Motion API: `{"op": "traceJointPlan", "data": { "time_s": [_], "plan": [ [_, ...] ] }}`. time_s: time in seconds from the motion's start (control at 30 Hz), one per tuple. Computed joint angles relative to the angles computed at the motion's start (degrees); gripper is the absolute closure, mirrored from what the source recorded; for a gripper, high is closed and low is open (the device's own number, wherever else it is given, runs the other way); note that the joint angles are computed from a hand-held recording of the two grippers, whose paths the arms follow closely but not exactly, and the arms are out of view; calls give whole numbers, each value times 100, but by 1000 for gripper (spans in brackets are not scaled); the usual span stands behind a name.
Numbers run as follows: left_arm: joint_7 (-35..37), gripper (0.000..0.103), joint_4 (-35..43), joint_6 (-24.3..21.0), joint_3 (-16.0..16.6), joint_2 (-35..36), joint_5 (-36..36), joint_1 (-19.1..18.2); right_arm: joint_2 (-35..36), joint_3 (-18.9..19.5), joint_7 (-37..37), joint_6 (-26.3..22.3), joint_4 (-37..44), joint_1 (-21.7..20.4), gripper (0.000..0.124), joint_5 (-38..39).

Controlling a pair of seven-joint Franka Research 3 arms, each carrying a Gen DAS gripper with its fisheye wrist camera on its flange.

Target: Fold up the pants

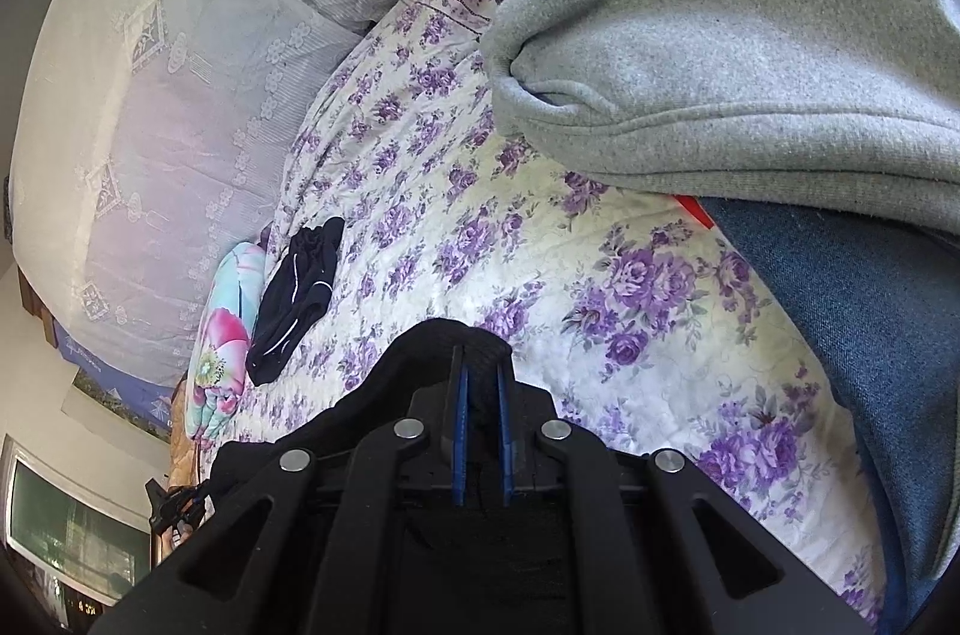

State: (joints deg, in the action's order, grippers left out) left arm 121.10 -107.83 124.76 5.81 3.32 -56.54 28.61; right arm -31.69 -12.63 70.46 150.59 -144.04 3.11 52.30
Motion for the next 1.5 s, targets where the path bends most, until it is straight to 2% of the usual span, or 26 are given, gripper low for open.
{"op": "traceJointPlan", "data": {
  "time_s": [0.17, 0.33, 0.47, 0.57, 0.67, 0.73, 0.8, 0.83, 0.93, 0.97, 1.0, 1.03, 1.07, 1.1, 1.17, 1.27, 1.37, 1.4, 1.43, 1.5],
  "plan": [
    [331, 101, -493, -145, 168, -668, -380, -8, -80, -65, -125, 16, 15, 91, 116, 177],
    [664, 101, -1410, -313, 623, -1799, -541, -163, -652, -148, -285, -47, -290, 42, 116, 260],
    [819, 101, -2423, -430, 1201, -2910, -577, -119, -1474, -285, -392, -152, -799, -144, 116, 177],
    [881, 101, -3151, -546, 1784, -3584, -531, 45, -2035, -428, -354, -365, -1248, -459, 116, -91],
    [712, 102, -3673, -947, 2406, -3727, -302, 252, -2289, -742, -452, -809, -1585, -713, 115, -316],
    [412, 103, -3988, -655, 2379, -3794, 8, 606, -2330, -731, -297, -902, -1758, -966, 110, -379],
    [344, 103, -4116, -903, 2673, -3760, -13, 707, -2439, -843, -343, -982, -1856, -1030, 110, -258],
    [342, 103, -4190, -911, 2684, -3855, -26, 794, -2538, -852, -367, -992, -1903, -1073, 110, -203],
    [345, 103, -4421, -701, 2417, -4457, 249, 1007, -2865, -877, -404, -1195, -1995, -1155, 110, -116],
    [332, 97, -4492, -628, 2286, -4685, 405, 994, -2930, -831, -352, -1257, -2010, -1182, 110, -112],
    [346, 81, -4551, -572, 2159, -4886, 554, 922, -2999, -783, -264, -1351, -2036, -1228, 109, -140],
    [322, 70, -4628, -514, 2025, -5102, 670, 850, -3035, -723, -158, -1421, -2056, -1278, 102, -178],
    [309, 49, -4749, -377, 1797, -5341, 696, 705, -3076, -642, -32, -1469, -2095, -1336, 97, -221],
    [292, 42, -4817, -271, 1659, -5506, 699, 559, -3112, -573, 71, -1498, -2136, -1378, 89, -266],
    [301, 41, -4912, -140, 1422, -5743, 663, 147, -3206, -571, 203, -1576, -2235, -1428, 86, -320],
    [178, 41, -4948, -179, 1370, -5800, 590, -460, -3426, -731, 481, -1794, -2427, -1534, 84, -208],
    [94, 39, -5090, -75, 1316, -5896, 682, -852, -3700, -920, 434, -2030, -2515, -1352, 83, 148],
    [83, 38, -5115, 14, 1314, -5869, 706, -976, -3636, -836, 484, -2005, -2473, -1272, 78, 268],
    [74, 38, -5130, 109, 1343, -5818, 707, -1104, -3542, -687, 608, -1911, -2435, -1249, 67, 351],
    [40, 38, -5188, 380, 1452, -5723, 619, -1337, -3159, -421, 685, -1631, -2240, -1089, 67, 388]
  ]
}}
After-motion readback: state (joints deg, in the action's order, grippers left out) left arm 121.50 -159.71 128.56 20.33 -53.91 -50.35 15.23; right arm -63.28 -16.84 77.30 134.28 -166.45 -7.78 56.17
